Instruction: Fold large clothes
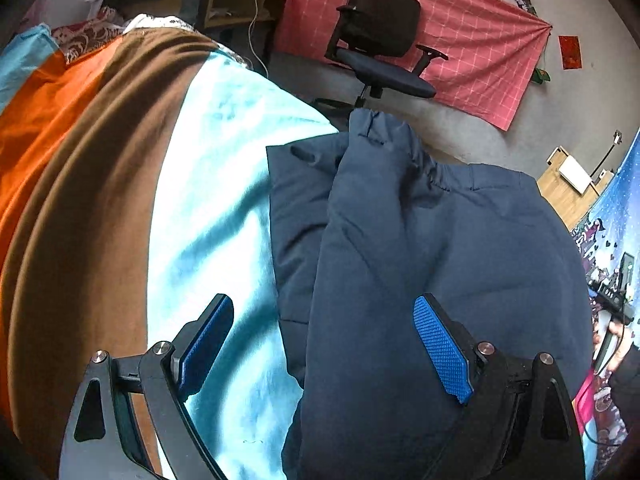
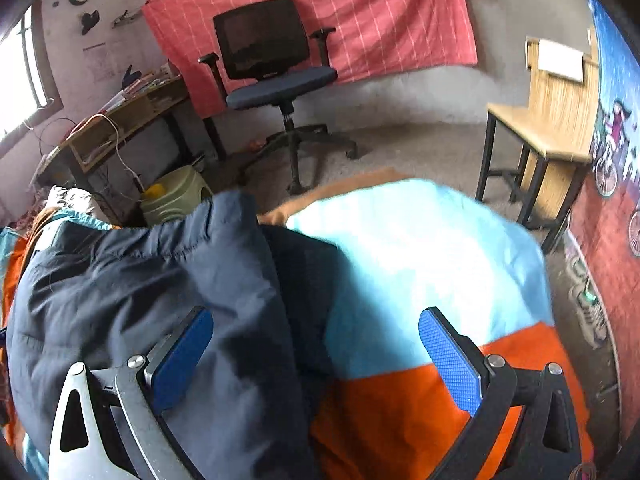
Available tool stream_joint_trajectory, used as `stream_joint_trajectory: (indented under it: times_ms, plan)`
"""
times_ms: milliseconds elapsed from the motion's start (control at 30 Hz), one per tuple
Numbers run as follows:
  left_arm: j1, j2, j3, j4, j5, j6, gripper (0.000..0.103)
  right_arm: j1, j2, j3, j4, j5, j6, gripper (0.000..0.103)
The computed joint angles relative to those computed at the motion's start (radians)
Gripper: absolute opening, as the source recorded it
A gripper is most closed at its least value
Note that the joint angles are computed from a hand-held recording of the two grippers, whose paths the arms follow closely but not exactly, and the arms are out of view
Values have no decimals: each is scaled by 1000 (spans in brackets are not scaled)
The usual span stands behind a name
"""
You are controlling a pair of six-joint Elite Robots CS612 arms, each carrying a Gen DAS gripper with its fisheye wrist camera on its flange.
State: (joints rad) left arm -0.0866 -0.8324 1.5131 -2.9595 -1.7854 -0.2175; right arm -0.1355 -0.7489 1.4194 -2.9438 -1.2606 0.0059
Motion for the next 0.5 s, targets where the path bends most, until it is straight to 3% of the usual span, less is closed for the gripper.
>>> stream_joint_trajectory:
  times_ms: [100,267,367,500]
  plan:
    - [8,7,-7,12,-26,-6,90,-3,4,-5,39,17,-13,103]
    - [24,23,-23,16,-93,-26,91,-13,27,-42,163,114,-33,103]
    - [38,35,-31,11,-149,-27,91,-29,53,-80,258,216,-8,103]
    - [55,47,-46,18,-224,-33,91,-51,79,-103,280,329,37,103]
